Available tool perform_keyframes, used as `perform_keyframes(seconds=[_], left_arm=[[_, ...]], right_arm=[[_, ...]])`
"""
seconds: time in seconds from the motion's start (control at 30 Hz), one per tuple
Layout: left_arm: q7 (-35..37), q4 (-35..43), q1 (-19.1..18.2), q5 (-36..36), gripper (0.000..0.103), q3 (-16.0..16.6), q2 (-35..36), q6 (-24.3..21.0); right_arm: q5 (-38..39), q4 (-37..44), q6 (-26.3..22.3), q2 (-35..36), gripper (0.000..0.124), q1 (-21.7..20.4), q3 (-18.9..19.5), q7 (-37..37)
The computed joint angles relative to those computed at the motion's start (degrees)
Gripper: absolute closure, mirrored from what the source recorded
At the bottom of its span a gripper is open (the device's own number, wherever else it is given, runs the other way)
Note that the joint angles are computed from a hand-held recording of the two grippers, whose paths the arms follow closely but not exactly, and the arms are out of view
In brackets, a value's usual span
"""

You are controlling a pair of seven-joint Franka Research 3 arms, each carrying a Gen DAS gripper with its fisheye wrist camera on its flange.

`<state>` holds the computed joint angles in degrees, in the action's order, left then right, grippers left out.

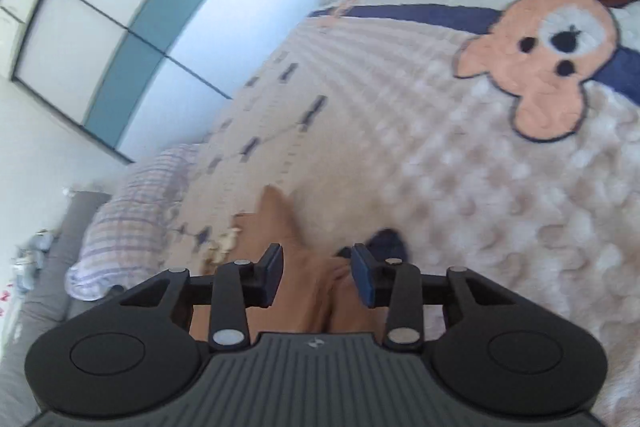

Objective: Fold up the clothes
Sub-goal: 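Fold the held sleeve across the sweater body with the right gripper while the left gripper holds the hem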

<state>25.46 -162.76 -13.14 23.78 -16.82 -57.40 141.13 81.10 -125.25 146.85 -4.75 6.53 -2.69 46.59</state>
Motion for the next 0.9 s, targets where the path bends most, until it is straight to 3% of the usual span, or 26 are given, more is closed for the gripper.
perform_keyframes(seconds=[0.03, 0.07, 0.1, 0.23, 0.3, 0.37, 0.47, 0.6, 0.67, 0.73, 0.83, 0.9], left_arm=[[0.13, -0.13, -0.06, 0.26, 0.094, -0.17, -0.19, 0.07], [0.30, -0.15, -0.06, 0.58, 0.094, -0.40, -0.27, 0.02], [0.38, -0.24, -0.06, 0.78, 0.094, -0.43, -0.33, 0.13], [-0.24, -1.08, 0.15, 0.65, 0.093, 0.05, -0.34, 1.60], [-0.14, -1.20, 0.15, 0.69, 0.093, 0.05, -0.42, 1.86], [-0.04, -1.41, -0.02, 0.58, 0.093, 0.17, -0.82, 2.11], [-0.29, -2.26, -0.34, -0.20, 0.093, 0.84, -2.26, 2.82], [-0.86, -2.82, -0.19, -0.82, 0.093, 0.74, -2.67, 4.66], [-0.37, -2.59, 0.16, -0.55, 0.092, 0.38, -1.33, 4.97], [-0.44, -2.87, 0.39, -0.50, 0.091, 0.32, -0.91, 5.43], [-0.67, -4.20, 0.07, -1.08, 0.088, 1.20, -2.97, 6.01], [-0.83, -4.81, 0.13, -1.52, 0.082, 1.32, -4.63, 5.45]], right_arm=[[-0.70, 0.62, -0.29, 1.05, 0.085, 1.27, -1.37, 1.60], [-1.85, 1.44, -3.77, 1.94, 0.086, 0.54, -2.13, 2.66], [-1.06, 1.26, -4.67, 1.33, 0.085, -1.24, -0.88, 0.58], [2.61, 0.89, -5.03, -0.37, 0.080, -1.43, -0.88, -6.41], [-3.04, 2.57, -5.09, 0.84, 0.079, -1.04, -0.11, -5.98], [-13.91, 4.47, -3.01, 2.93, 0.078, -0.31, 1.24, -3.81], [-17.45, 4.12, 1.88, 3.57, 0.100, 0.84, 2.33, -11.01], [-10.19, 2.28, 2.71, 0.09, 0.104, 0.93, 1.18, -16.86], [-12.54, 2.16, 4.82, 0.42, 0.104, 1.33, 1.55, -14.04], [-22.43, 3.39, 6.00, 3.47, 0.102, 1.54, 2.33, -7.30], [-22.05, 4.89, 4.60, 4.57, 0.098, 1.16, 2.12, -7.37], [-23.71, 4.38, 7.25, 3.83, 0.090, 1.40, 2.54, -6.96]])
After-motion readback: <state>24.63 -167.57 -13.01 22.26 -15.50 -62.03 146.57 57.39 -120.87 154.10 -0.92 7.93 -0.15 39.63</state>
